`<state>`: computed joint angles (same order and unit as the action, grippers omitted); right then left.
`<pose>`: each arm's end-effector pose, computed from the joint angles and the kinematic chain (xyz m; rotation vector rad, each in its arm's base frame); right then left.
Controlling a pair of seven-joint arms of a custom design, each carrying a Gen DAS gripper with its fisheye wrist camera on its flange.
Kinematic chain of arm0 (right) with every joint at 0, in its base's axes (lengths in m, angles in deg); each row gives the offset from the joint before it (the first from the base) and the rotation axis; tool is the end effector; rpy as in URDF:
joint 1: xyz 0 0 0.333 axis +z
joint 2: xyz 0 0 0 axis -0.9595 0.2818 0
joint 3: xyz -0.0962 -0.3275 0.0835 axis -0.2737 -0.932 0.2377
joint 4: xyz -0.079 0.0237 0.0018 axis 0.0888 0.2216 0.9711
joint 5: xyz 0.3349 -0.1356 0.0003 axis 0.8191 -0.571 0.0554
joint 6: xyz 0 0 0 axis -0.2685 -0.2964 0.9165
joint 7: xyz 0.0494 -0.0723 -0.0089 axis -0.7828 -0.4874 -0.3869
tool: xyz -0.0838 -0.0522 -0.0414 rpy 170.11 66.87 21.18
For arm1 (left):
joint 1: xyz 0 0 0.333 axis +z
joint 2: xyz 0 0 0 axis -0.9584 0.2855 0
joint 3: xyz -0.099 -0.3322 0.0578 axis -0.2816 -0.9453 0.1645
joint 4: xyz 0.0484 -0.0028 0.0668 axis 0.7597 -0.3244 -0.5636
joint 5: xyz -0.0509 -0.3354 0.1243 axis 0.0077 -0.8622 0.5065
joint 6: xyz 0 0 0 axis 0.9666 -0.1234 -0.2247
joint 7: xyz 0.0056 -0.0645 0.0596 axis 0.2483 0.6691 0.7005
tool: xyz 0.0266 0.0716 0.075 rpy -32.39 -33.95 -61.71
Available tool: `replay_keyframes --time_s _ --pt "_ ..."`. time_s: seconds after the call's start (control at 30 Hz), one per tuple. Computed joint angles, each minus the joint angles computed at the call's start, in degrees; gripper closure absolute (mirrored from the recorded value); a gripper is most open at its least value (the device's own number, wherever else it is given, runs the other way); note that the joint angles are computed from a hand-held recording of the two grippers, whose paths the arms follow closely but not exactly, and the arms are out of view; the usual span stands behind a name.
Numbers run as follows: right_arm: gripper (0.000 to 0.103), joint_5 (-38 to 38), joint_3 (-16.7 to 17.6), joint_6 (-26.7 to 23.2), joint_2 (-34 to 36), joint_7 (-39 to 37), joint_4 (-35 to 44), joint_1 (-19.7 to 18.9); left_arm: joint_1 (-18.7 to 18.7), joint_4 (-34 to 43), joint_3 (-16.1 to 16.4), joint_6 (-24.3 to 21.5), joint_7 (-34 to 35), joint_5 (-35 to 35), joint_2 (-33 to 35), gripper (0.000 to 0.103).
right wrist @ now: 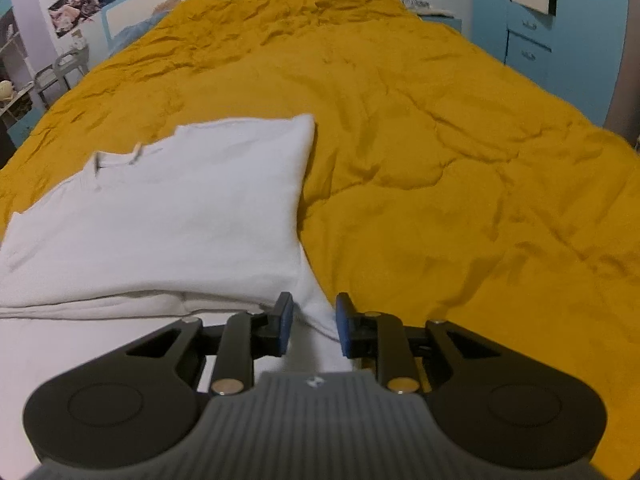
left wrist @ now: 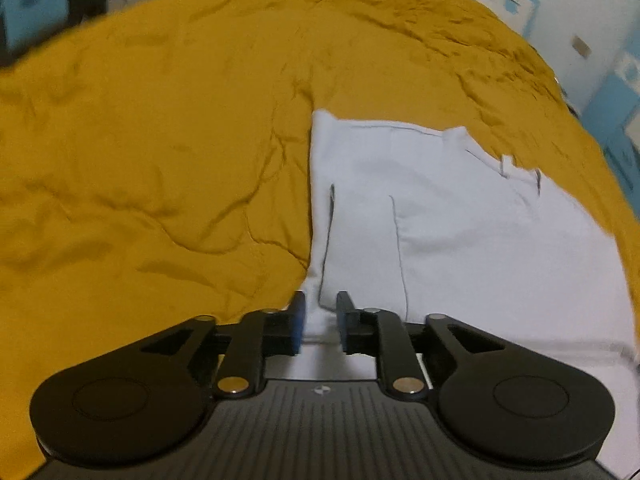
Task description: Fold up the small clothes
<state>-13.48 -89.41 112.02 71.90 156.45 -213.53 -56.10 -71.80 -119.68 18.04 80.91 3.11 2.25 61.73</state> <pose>0.4735 0.1071 0.4572 -1.8497 1.6479 -0.4851 0.4028 -0.1384 0.4868 -2.2651 1.3738 -0.6358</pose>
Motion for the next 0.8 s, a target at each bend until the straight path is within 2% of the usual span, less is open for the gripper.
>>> replay_keyframes --time_s 0.07,0.23,0.43,0.57,0.8 --pt "0.085 1.04 -0.71 -1.26 -2.79 -1.95 -1.24 0.9 -1.74 -0.54 -0.04 -1.19 2.8 0.07 -2.18 0.077" --pt "0.083 -0.87 -2.55 -4.95 -11.59 -4.59 -5.34 3.26 -6.59 -3.19 0.33 -0.67 11.17 -3.53 -7.39 0.075" --pt "0.082 -4.31 -3.92 -10.02 -23.63 -8.16 -11.06 6.47 -13.67 -5.68 0.5 -0.32 21.49 -10.46 -11.86 0.073" --pt "0.081 -6.68 -4.34 -14.14 -31.51 -11.1 -14.81 8.26 -17.58 -7.58 -0.69 -1.45 27.36 -13.37 -15.77 0.072" --pt "0.079 -11.11 -2.93 -23.04 -42.88 -15.89 -20.14 8.76 -24.64 -10.49 -0.76 -5.36 36.26 -18.54 -22.18 0.059"
